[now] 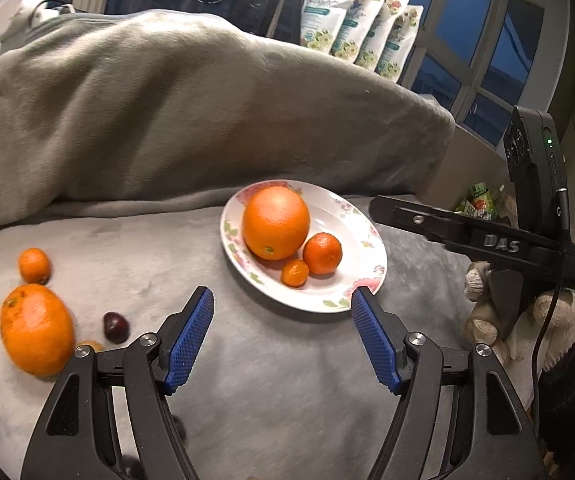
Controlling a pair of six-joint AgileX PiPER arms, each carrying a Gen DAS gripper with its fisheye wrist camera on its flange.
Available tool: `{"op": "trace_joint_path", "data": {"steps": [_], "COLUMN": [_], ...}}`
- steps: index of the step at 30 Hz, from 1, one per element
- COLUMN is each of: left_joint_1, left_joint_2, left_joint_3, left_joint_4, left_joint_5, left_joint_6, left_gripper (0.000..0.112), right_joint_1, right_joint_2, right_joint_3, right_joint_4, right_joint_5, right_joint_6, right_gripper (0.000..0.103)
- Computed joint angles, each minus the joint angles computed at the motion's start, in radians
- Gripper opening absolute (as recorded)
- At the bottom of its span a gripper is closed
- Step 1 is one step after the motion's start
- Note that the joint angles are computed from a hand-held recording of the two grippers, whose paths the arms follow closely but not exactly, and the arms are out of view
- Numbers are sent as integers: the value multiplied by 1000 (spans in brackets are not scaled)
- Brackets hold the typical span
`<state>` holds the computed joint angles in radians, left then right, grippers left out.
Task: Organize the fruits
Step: 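Withdraw the right gripper from the plate toward the big mandarin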
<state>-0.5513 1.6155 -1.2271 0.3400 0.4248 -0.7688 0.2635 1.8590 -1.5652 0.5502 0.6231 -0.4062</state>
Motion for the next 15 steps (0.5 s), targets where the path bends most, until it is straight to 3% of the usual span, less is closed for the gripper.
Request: {"op": "trace_joint_path", "data": {"steps": [15], "left_joint_1": [101], "left_joint_2": [-202], "left_joint_3": [211], "left_joint_4": [86], "left_joint_5": [-32], "left_joint_6": [-125], "left_gripper": [71], "right_joint_1": [74], "right_joint_2": [42], "right_joint_3": [-105], "right_joint_4": [47], "right_joint_5": [66], "right_joint_6": [55], "right_gripper": [99]}}
